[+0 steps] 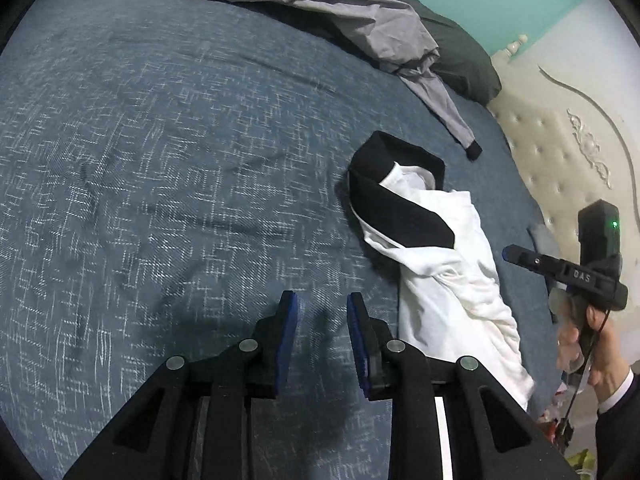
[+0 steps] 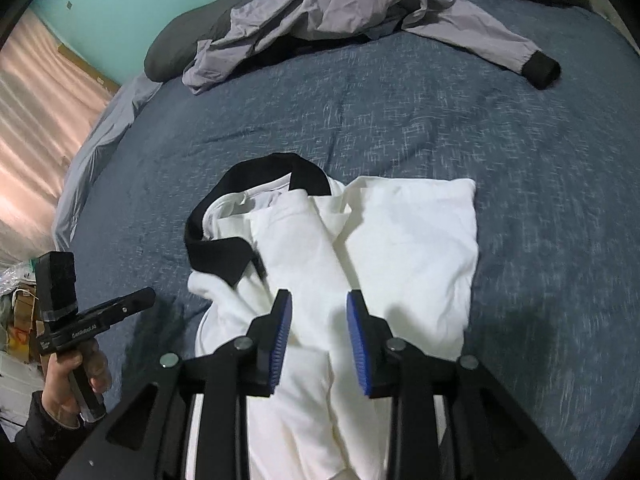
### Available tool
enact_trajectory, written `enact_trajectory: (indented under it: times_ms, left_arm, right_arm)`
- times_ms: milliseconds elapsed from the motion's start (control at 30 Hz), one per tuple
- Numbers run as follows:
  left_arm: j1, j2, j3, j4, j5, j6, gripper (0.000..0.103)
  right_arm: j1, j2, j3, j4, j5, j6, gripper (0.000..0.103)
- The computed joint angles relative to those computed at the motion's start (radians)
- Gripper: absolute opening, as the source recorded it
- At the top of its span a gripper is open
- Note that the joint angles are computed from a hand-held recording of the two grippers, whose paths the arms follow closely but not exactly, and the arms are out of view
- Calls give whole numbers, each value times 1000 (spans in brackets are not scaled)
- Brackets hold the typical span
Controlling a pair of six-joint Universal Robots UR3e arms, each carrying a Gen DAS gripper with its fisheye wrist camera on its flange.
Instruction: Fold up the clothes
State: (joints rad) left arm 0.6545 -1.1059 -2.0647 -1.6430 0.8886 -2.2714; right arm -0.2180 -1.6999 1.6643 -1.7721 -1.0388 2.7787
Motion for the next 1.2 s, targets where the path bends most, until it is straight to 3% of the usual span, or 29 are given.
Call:
enact_trajectory:
  times_ms: [300, 433, 600, 867, 900, 933, 967, 1067, 1200]
  left_arm:
    - [52, 33, -38, -31, -39, 85, 31]
    - [65, 48, -64, -32, -35, 108, 32]
    - [66, 46, -98, -17, -30, 110, 32]
    - [82, 64, -114, -24, -30, 130, 32]
    - [86, 63, -115, -24, -30, 130, 32]
    - [90, 63, -116, -24, -31, 131, 32]
    - [92, 64, -116, -24, -31, 132, 32]
    - [97, 66, -116, -24, -32, 133, 32]
    - [102, 70, -116, -27, -33, 138, 32]
  right_arm:
    - [39, 124, -33, -134, -49, 54, 28]
    - [62, 190, -85, -174, -117, 107, 28]
    - [12, 167, -55, -131, 54, 57, 28]
    - [124, 207, -70, -144, -8, 14, 28]
    - [123, 200, -60, -149, 4, 3, 25]
    - [125, 192, -51, -157, 7, -2, 14]
    - [127, 184, -43, -164, 10, -7, 10]
    - [125, 162, -33, -174, 16, -13, 4]
    - [108, 138, -33, -184, 25, -14, 2]
